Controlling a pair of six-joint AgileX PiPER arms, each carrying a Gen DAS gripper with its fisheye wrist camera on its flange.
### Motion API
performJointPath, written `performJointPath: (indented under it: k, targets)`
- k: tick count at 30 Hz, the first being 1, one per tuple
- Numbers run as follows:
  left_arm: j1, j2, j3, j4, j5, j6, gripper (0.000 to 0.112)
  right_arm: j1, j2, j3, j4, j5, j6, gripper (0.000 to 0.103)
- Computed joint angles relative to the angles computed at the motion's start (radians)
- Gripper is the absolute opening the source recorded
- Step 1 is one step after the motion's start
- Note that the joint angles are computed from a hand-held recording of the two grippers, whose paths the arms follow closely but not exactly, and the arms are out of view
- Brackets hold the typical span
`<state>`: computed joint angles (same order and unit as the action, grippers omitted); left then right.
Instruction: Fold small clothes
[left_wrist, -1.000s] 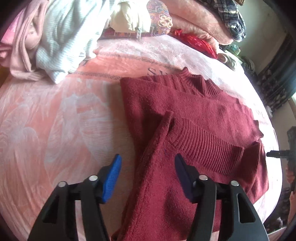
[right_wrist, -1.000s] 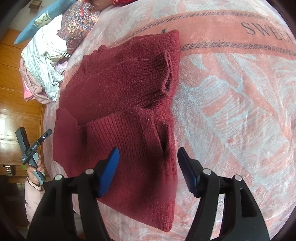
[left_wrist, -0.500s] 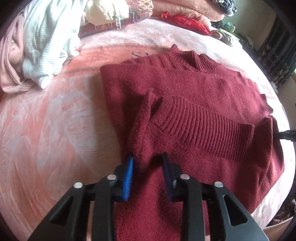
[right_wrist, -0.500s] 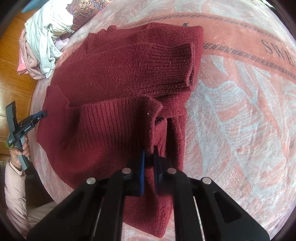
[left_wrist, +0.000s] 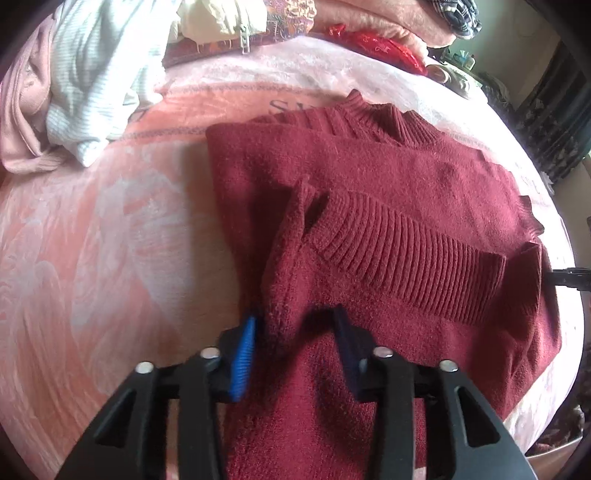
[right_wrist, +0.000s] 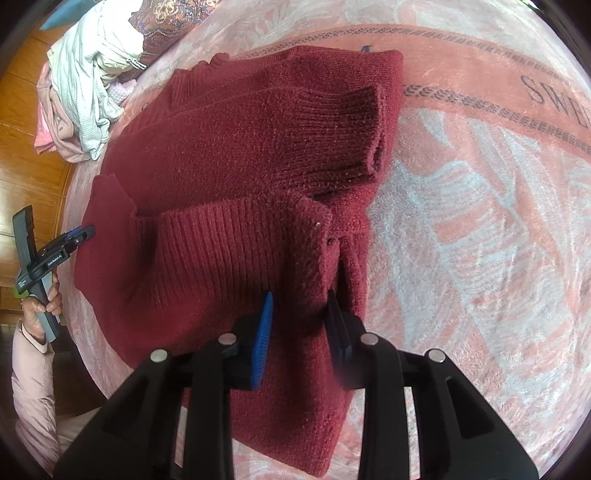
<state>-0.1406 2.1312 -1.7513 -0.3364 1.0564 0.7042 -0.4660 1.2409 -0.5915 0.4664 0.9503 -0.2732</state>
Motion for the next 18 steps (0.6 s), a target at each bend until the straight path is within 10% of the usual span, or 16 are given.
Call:
performJointPath:
  k: [2,7,11,18]
  targets:
    - [-0.014,-0.003,0.015,0.010,-0.013,0.001,0.050,0.020,0.004,0.005,-0.001,-0.015,0.010,0.010]
    - [-0.004,-0.038,0.046,-0.007,-0.045,0.009,0.012,0.029,-0.061,-0.029,-0.002,0.034,0.003,0.006]
    - [0.094,-0.025,-0.049,-0.201,0.129,0.068,0.010,-0.061,-0.151,-0.099,0.065,0.159,-0.078,0.006]
    - [0.131,-0.100,-0.043,-0.347,0.068,0.095,0.010,-0.196,-0.215,-0.217,0.138,0.247,-0.127,0.006]
